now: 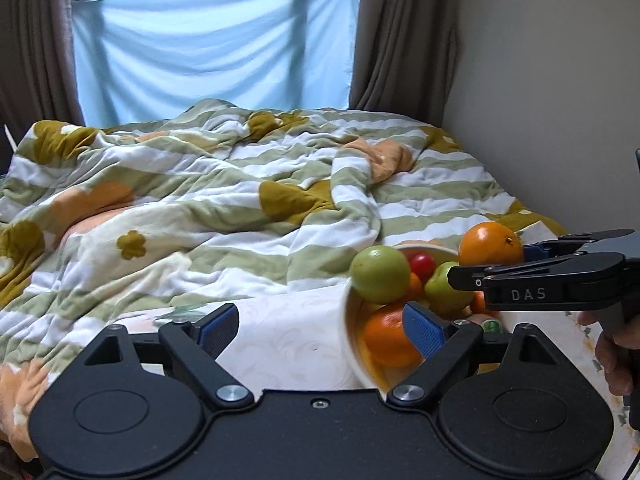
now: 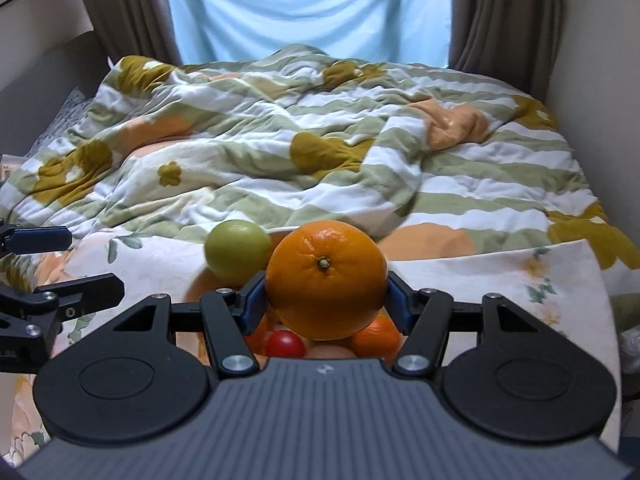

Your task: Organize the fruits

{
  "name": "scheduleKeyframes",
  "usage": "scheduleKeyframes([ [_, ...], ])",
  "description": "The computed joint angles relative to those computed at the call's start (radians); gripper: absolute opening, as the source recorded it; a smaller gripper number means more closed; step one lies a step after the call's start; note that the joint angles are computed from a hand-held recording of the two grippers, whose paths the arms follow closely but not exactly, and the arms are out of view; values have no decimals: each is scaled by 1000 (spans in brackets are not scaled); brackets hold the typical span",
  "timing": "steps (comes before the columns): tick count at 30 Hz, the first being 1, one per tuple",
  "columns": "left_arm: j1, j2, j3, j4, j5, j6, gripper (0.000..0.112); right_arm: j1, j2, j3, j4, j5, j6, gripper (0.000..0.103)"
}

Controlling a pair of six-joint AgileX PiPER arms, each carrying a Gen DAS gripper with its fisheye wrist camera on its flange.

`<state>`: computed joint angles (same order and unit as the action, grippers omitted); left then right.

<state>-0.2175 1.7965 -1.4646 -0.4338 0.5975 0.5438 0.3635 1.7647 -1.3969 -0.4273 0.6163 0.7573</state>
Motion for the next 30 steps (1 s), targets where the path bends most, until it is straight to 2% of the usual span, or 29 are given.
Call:
scheduleKeyframes([
  [8,47,-14,39,-33,-12,1,92,51,71,-33,-95,10,40,76],
  [14,57,-15,72,-51,-40,9,92,62,84,-10,-126,-26,88,76],
  [17,54,-18,86,-43,-57,-7,92,70,68,36,-199,-80,158,77],
  [18,51,-19,85,-37,-59,-18,92,76,61,49,-244,-93,192,79],
  [19,50,-23,94,-37,-66,-23,92,83,61,49,-282,-90,213,88],
  [20,48,-28,99,-34,-70,-30,92,91,63,45,-311,-79,225,102],
  [22,46,-38,108,-28,-74,-42,92,102,61,50,-364,-65,257,103],
  [26,35,-82,133,16,-86,-96,92,94,27,73,-338,-78,242,103],
  [30,12,-155,167,76,-95,-163,92,92,-30,88,-278,-55,188,103],
])
